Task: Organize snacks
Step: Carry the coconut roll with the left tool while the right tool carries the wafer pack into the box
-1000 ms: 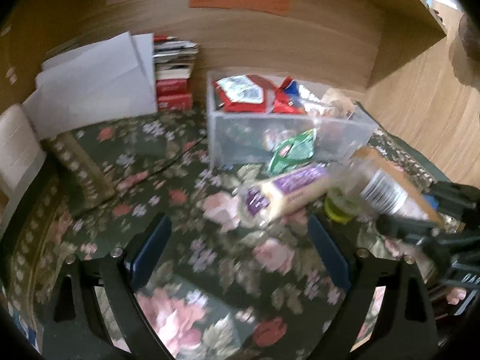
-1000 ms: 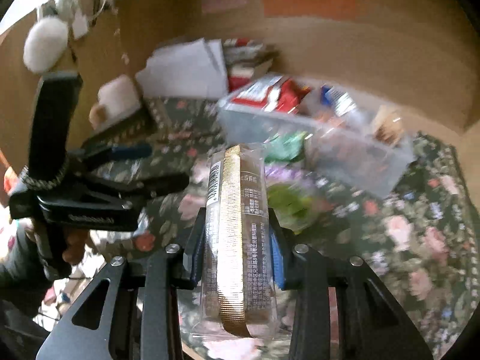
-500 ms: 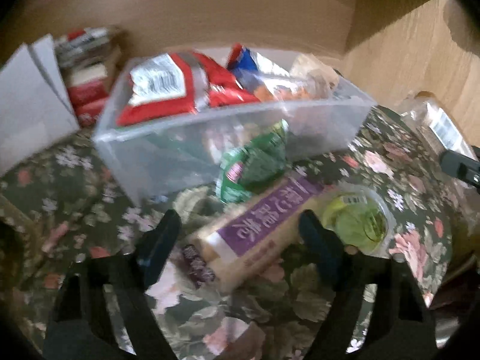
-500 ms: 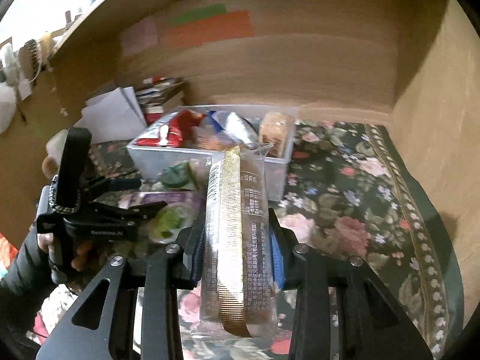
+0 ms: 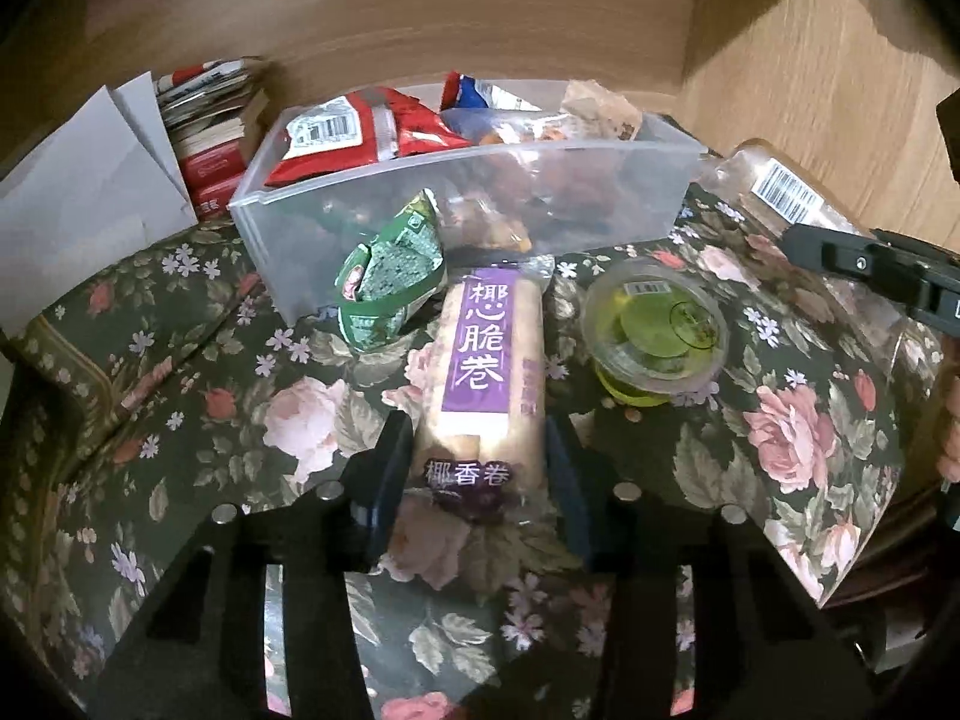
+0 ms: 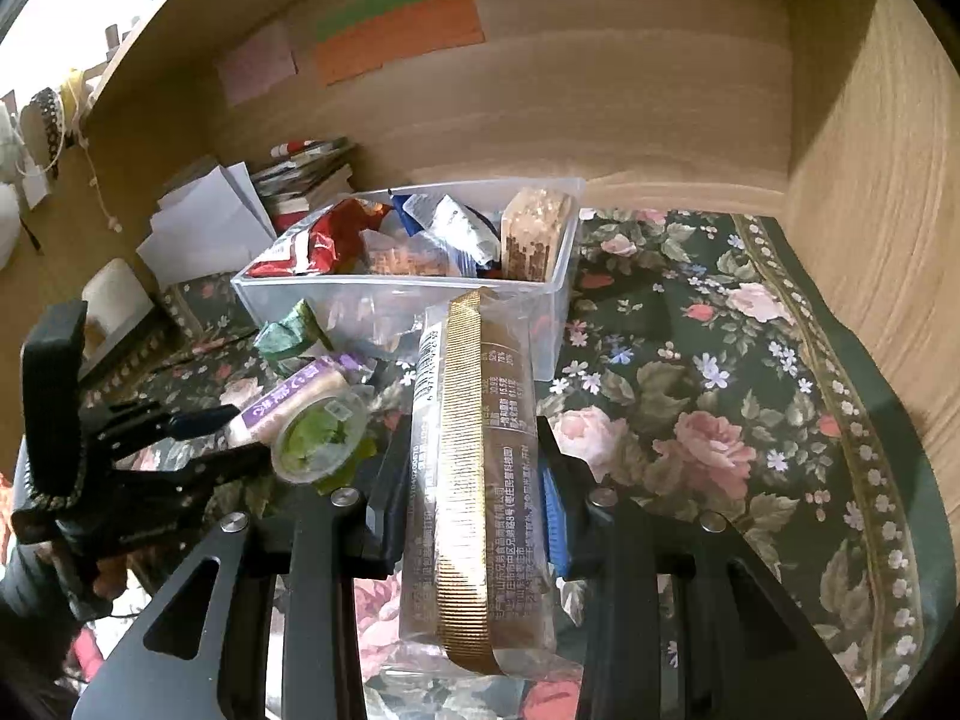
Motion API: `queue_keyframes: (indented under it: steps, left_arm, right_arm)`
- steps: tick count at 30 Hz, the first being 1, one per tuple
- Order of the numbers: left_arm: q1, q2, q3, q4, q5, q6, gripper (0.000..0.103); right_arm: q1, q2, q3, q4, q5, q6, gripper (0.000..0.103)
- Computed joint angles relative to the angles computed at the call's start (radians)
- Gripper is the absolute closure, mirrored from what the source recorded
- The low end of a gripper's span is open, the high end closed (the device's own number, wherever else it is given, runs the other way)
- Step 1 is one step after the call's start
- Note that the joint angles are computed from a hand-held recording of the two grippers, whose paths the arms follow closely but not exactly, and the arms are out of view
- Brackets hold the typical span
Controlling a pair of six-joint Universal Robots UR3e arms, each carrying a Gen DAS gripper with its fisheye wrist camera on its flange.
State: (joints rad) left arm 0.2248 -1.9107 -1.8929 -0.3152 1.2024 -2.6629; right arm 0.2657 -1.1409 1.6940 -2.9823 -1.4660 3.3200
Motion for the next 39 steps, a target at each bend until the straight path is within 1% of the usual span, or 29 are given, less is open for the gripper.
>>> queue_keyframes:
  steps: [2,4,8,11,13,16,21,24,31,34,39]
  left_arm:
    - [-0.013,-0.034,0.058,-0.048,-0.002,-0.018,0.054]
    - [-0.018,-0.074,0.123,-0.093,-0.013,-0.036,0.054]
    - [-0.051,-0.158,0.210,-0.081,0.001,-0.073,0.055]
    - [-0.080,-0.184,0.212,-0.017,0.030,-0.078,0.058]
    - [-0.086,-0.178,0.198,-0.001,0.033,-0.076,0.058]
    - [-0.071,-0.139,0.156,0.008,0.012,-0.071,0.058]
    - [-0.010,-0.004,0.045,0.040,-0.034,-0.049,0.058]
    - [0.019,0.037,0.046,0.041,-0.063,-0.045,0.058]
    - [0.024,0.086,0.074,0.077,-0.094,-0.098,0.058]
    - [0.018,0.079,0.113,0.083,-0.099,-0.124,0.058]
    - [-0.004,0.024,0.213,0.083,-0.089,-0.167,0.058]
  right_arm:
    - [-0.003,-0.002,0.005,-0.003,0.007,0.000,0.070]
    - [-0.003,-0.005,0.011,-0.004,0.005,0.001,0.070]
    - [-0.009,-0.020,0.028,-0.008,0.002,0.001,0.070]
    - [-0.015,-0.028,0.036,-0.008,0.001,0.003,0.070]
    - [-0.017,-0.033,0.040,-0.010,-0.001,0.003,0.070]
    - [-0.022,-0.035,0.036,-0.009,-0.001,0.001,0.070]
    - [-0.027,-0.037,0.012,-0.008,0.001,-0.007,0.070]
    - [-0.025,-0.035,-0.011,-0.008,-0.001,-0.016,0.070]
    - [-0.015,-0.015,-0.094,0.006,-0.007,-0.036,0.070]
    - [-0.014,0.003,-0.143,0.018,-0.009,-0.051,0.070]
    - [-0.014,0.048,-0.240,0.046,-0.009,-0.068,0.070]
